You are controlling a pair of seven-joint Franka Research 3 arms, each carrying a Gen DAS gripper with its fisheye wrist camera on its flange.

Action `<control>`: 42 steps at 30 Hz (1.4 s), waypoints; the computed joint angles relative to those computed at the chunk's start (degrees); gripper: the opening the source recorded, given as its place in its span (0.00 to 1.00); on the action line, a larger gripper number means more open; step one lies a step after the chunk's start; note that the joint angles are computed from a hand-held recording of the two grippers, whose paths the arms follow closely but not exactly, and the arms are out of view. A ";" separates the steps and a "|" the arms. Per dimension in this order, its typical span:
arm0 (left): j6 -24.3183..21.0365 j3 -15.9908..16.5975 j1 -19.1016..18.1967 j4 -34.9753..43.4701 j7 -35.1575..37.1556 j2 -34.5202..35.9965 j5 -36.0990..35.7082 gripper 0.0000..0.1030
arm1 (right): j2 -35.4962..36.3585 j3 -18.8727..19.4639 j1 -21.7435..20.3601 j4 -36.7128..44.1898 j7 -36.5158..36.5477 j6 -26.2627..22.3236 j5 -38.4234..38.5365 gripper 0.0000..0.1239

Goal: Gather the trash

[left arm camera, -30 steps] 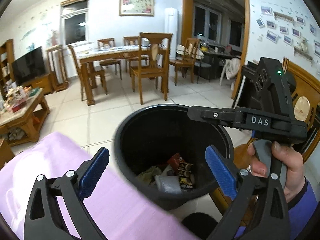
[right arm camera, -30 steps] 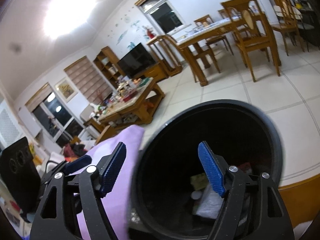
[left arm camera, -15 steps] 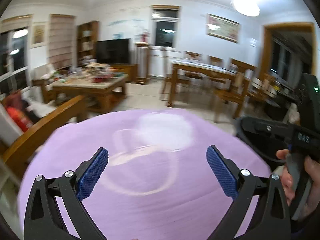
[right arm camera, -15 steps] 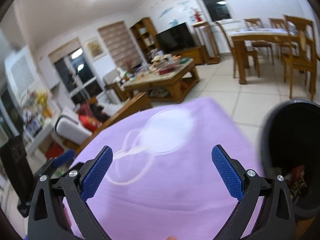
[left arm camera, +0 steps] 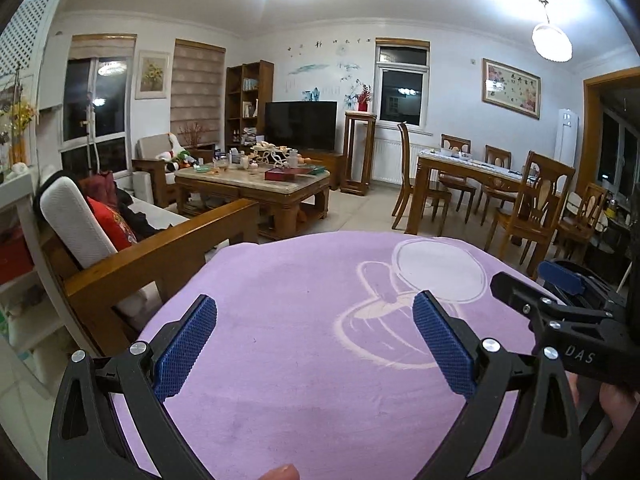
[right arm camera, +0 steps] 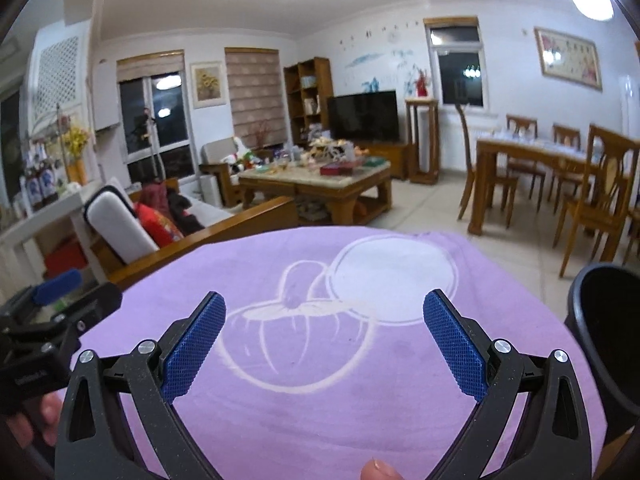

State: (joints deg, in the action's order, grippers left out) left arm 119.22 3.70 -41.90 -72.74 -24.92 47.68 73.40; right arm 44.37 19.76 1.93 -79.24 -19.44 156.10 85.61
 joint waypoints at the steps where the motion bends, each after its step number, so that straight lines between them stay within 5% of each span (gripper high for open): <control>1: -0.61 -0.29 0.13 0.47 0.33 0.33 -0.89 0.95 | 0.45 0.44 -0.82 0.48 -1.84 -0.54 1.14 0.79; 7: -1.10 -0.38 -0.14 -0.76 -1.01 -0.36 -1.26 0.95 | 0.21 0.42 -3.33 -0.32 -11.26 -4.11 9.58 0.79; 17: 1.33 -0.76 0.23 -1.86 -0.93 -0.92 -0.04 0.95 | 0.49 -1.70 -2.58 0.01 -7.41 -5.84 7.74 0.79; 22: -5.99 0.04 -2.39 1.95 -0.21 1.48 -0.52 0.95 | 0.39 -1.66 -3.20 -0.47 -6.47 -6.79 7.75 0.79; 32: -2.51 -0.11 -1.35 0.65 0.21 0.50 -0.81 0.95 | -0.12 -2.19 -4.01 -0.95 -4.87 -8.73 7.25 0.79; 42: -4.03 -0.22 -1.69 2.49 1.70 1.53 -1.95 0.95 | -0.89 -2.45 -4.02 -1.61 -3.75 -9.31 7.06 0.79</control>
